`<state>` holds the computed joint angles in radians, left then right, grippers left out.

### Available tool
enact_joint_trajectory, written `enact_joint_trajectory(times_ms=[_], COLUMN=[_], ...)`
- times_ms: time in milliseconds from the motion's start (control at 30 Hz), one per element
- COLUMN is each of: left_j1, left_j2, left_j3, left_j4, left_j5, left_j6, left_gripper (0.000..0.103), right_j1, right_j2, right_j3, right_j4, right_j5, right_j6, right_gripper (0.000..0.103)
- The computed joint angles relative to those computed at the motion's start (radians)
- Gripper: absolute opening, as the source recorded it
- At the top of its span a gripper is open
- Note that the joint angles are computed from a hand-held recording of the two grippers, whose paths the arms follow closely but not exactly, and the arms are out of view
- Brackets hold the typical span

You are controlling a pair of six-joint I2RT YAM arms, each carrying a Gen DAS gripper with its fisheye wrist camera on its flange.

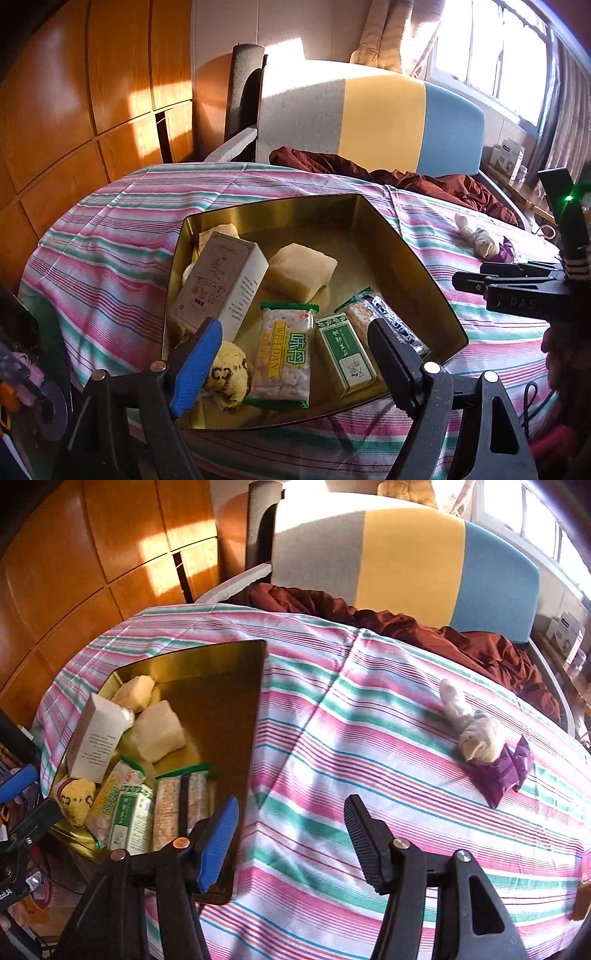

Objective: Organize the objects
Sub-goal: 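Move both tools back toward the sock bundle and purple packets, then grasp the plastic-wrapped bundle with the left tool while the right tool grasps a purple packet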

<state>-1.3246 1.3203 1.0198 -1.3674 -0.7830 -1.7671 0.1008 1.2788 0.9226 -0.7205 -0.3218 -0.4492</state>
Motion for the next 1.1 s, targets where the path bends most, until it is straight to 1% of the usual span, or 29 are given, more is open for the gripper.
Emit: enact_joint_trajectory(times_ms=[67, 133, 200, 267, 333, 433, 500, 633, 700, 800, 867, 967, 1100], left_j1=[0.022, 0.039, 0.057, 0.073, 0.087, 0.107, 0.118, 0.140, 0.156, 0.189, 0.214, 0.249, 0.308], left_j2=[0.011, 0.027, 0.041, 0.060, 0.074, 0.101, 0.114, 0.147, 0.163, 0.199, 0.226, 0.278, 0.366], left_j3=[0.014, 0.032, 0.050, 0.071, 0.085, 0.111, 0.125, 0.160, 0.177, 0.216, 0.245, 0.297, 0.384], left_j4=[0.029, 0.061, 0.096, 0.126, 0.160, 0.202, 0.231, 0.283, 0.312, 0.358, 0.395, 0.446, 0.508], left_j5=[0.000, 0.000, -0.002, -0.003, 0.000, 0.006, 0.013, 0.033, 0.046, 0.071, 0.093, 0.126, 0.203], left_j6=[0.057, 0.110, 0.168, 0.220, 0.267, 0.337, 0.381, 0.465, 0.513, 0.594, 0.648, 0.725, 0.818], left_gripper=[0.082, 0.089, 0.091, 0.096, 0.098, 0.101, 0.102, 0.102, 0.102, 0.102, 0.102, 0.103, 0.103], right_j1=[-0.059, -0.119, -0.181, -0.241, -0.302, -0.386, -0.435, -0.511, -0.532, -0.565, -0.574, -0.575, -0.570], right_j2=[0.037, 0.082, 0.140, 0.202, 0.273, 0.392, 0.475, 0.640, 0.695, 0.776, 0.819, 0.854, 0.883], right_j3=[0.031, 0.072, 0.125, 0.183, 0.254, 0.375, 0.465, 0.641, 0.691, 0.767, 0.809, 0.846, 0.882], right_j4=[-0.003, -0.006, -0.014, -0.016, -0.018, -0.007, 0.006, -0.010, -0.013, -0.041, -0.059, -0.077, -0.118], right_j5=[-0.003, -0.002, -0.004, 0.002, -0.006, -0.013, -0.019, -0.049, -0.056, -0.114, -0.131, -0.141, -0.167], right_j6=[-0.030, -0.055, -0.073, -0.085, -0.086, -0.033, 0.026, 0.132, 0.161, 0.197, 0.227, 0.241, 0.241], right_gripper=[0.072, 0.076, 0.078, 0.079, 0.079, 0.079, 0.079, 0.079, 0.079, 0.079, 0.079, 0.079, 0.079])
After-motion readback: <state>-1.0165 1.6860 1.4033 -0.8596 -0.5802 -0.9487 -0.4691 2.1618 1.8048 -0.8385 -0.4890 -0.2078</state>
